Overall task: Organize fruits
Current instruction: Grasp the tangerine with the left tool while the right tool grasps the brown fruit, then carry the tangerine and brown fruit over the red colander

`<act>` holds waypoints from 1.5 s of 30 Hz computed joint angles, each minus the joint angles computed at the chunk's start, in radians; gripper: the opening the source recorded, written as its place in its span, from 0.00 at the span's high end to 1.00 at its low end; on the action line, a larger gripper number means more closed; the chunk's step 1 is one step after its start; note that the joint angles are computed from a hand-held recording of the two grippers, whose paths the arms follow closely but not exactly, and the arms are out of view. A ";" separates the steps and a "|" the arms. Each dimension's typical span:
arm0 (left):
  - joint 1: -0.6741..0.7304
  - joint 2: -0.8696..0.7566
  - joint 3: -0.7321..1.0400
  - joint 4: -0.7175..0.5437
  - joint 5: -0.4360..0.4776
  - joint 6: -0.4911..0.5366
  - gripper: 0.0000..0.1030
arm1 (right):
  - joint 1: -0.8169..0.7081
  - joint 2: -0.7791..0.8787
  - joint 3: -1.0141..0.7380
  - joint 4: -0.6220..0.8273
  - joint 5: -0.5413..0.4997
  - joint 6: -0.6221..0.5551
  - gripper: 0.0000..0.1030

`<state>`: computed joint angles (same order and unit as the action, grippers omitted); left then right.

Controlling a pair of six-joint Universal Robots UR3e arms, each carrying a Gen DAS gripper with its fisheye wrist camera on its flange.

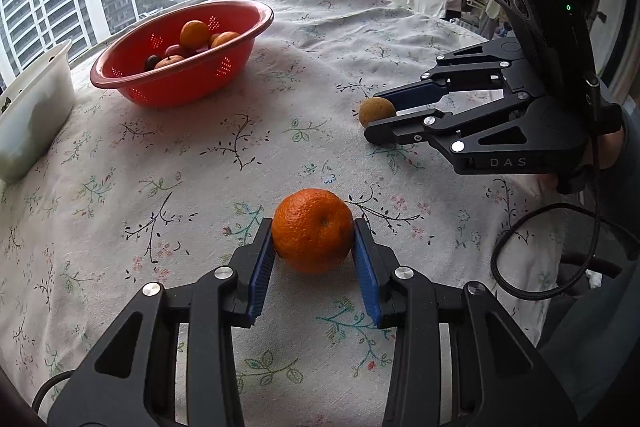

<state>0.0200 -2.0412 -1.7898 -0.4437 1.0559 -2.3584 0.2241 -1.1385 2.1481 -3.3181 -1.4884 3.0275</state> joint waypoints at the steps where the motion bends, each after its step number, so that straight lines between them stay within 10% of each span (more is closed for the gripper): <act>1: -0.001 -0.001 0.002 -0.001 0.000 -0.001 0.65 | 0.003 0.001 0.002 -0.006 -0.005 0.001 0.72; 29: 0.080 0.017 0.100 -0.047 -0.071 -0.039 0.65 | -0.097 -0.128 0.101 -0.044 0.124 0.018 0.72; 45: 0.050 -0.390 0.936 -0.315 -0.025 -0.191 0.65 | -0.109 -0.013 -0.361 0.163 0.090 0.025 0.72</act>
